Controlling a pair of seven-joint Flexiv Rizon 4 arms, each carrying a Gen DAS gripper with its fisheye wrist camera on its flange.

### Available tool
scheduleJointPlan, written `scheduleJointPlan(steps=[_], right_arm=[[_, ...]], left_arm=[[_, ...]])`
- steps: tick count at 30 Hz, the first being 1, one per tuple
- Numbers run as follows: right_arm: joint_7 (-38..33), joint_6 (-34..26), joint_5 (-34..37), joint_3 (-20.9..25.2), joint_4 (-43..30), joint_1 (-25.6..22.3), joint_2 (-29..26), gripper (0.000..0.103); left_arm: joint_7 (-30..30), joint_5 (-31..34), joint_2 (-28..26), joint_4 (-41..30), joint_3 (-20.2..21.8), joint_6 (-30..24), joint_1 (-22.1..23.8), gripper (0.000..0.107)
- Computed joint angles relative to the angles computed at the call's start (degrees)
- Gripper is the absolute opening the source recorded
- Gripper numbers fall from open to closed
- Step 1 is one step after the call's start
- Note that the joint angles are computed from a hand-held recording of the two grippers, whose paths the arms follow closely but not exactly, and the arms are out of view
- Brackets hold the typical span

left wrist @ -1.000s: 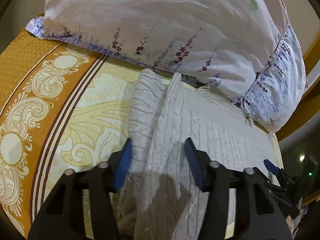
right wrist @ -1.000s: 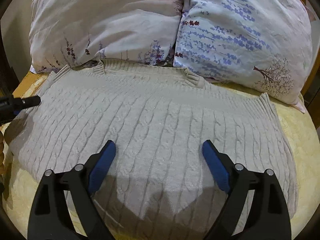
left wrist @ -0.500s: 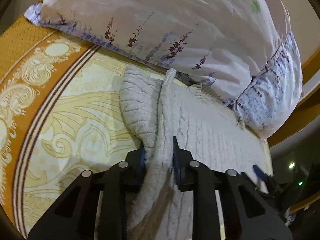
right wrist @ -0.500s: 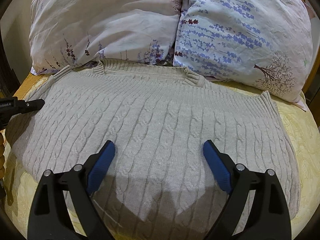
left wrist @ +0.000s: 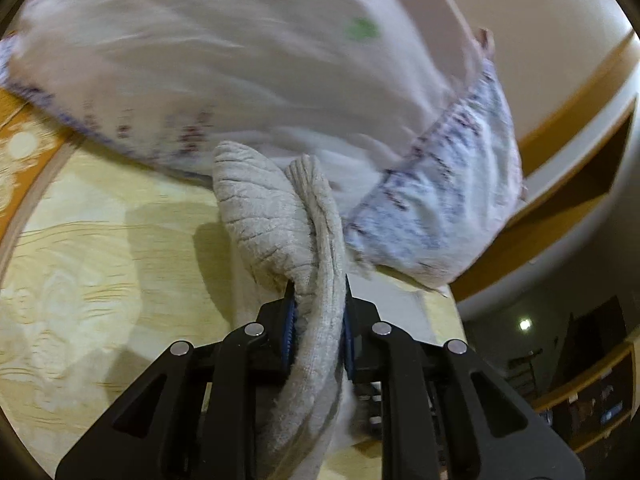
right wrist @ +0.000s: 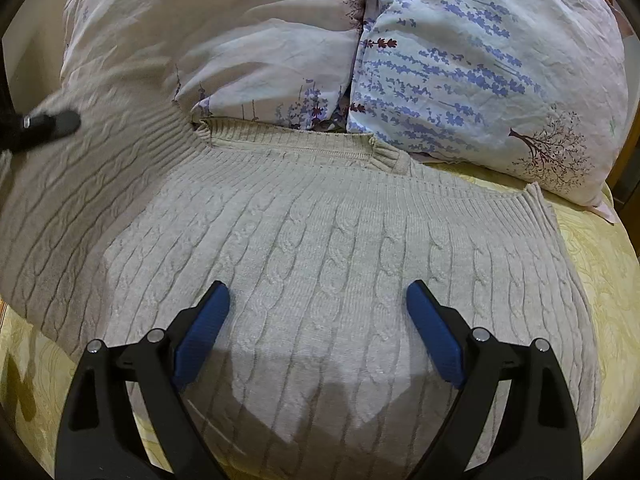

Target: Fold small clothes

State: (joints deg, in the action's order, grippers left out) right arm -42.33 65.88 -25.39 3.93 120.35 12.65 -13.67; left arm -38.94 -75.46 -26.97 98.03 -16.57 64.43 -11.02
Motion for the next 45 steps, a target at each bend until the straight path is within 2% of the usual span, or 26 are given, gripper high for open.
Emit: scheduleJointPlan(steps=[5, 8, 13, 17, 18, 20, 21, 23, 24, 25, 28, 30, 32, 34, 36, 37, 39, 42, 45], right_arm=[[-1.9, 0.7, 1.9, 0.5, 0.8, -1.0, 1.3, 0.09], [-1.6, 1.0, 0.6, -0.2, 2.8, -1.8, 3.2, 0.09], [-1.8, 3.6, 3.4, -0.4, 6.6, -5.1, 6.9, 0.09], [0.2, 4.9, 4.0, -1.0, 9.3, -7.7, 9.8, 0.09], [-0.3, 5.2, 5.7, -1.0, 9.8, -8.6, 10.6, 0.09], [-1.7, 5.8, 9.0, -0.7, 10.2, -9.8, 11.6, 0.09], [-2.8, 6.1, 11.1, -0.6, 10.3, -10.3, 12.1, 0.09], [-5.8, 6.8, 15.7, -0.4, 10.2, -11.0, 13.0, 0.09], [-9.0, 7.3, 20.4, -0.1, 9.7, -11.1, 13.5, 0.09], [-12.1, 7.4, 24.7, 0.1, 8.8, -10.9, 13.5, 0.09], [-26.1, 4.9, 43.4, 0.6, 3.2, -10.7, 12.4, 0.09], [-35.3, -0.6, 56.4, 0.6, -1.8, -11.4, 11.4, 0.09], [-40.4, -6.0, 64.6, 0.5, -5.4, -12.4, 10.4, 0.09], [-42.7, -9.7, 68.9, 0.6, -7.5, -13.1, 9.7, 0.09], [-44.3, -12.6, 72.0, 0.6, -9.5, -13.7, 8.4, 0.087], [-44.5, -13.4, 72.7, 0.8, -10.3, -13.8, 7.8, 0.086], [-44.2, -15.1, 73.2, 1.0, -11.9, -14.0, 6.1, 0.078], [-43.7, -17.7, 74.3, 1.6, -13.8, -14.8, 3.9, 0.068], [-43.3, -17.4, 74.6, 2.5, -14.7, -15.0, 2.5, 0.064]], left_arm=[[-0.5, 1.7, -1.1, -2.4, -1.5, -2.1, -1.6, 0.018], [-1.3, 3.2, -1.9, -3.4, -2.1, -2.7, -2.8, 0.018], [-2.8, 6.3, -4.3, -5.3, -3.7, -2.9, -4.9, 0.018], [-6.9, 14.8, -6.7, -6.4, -2.8, -0.4, -8.1, 0.018], [-8.9, 18.5, -7.6, -6.9, -2.0, -0.4, -8.9, 0.018], [-9.4, 20.8, -8.1, -6.6, -3.0, -0.4, -8.5, 0.02], [-7.9, 20.4, -7.9, -5.9, -4.7, 0.1, -7.6, 0.026], [-3.7, 16.8, -7.3, -4.7, -8.8, -0.1, -5.0, 0.049], [-0.2, 12.9, -6.4, -3.7, -11.3, -1.4, -3.1, 0.065], [1.9, 9.9, -5.7, -3.1, -12.1, -2.5, -2.4, 0.075], [8.4, 2.3, -2.6, -1.0, -12.8, -3.8, -1.6, 0.081], [11.6, -1.2, -0.8, 0.2, -11.5, -0.4, -2.8, 0.082], [13.2, -3.4, 0.6, 1.4, -9.3, 6.2, -5.3, 0.083], [10.8, -1.4, 0.2, 1.1, -6.0, 11.7, -8.1, 0.083], [4.4, 5.1, -1.0, 0.9, -2.3, 15.3, -9.9, 0.083], [-1.3, 10.6, -2.0, 0.3, 0.2, 15.5, -10.7, 0.083], [-10.2, 18.9, -3.5, -0.7, 4.5, 13.0, -11.8, 0.083], [-17.3, 26.2, -4.1, -0.9, 7.8, 9.0, -11.8, 0.083], [-18.2, 27.6, -4.4, -0.2, 5.4, 7.6, -9.2, 0.083]])
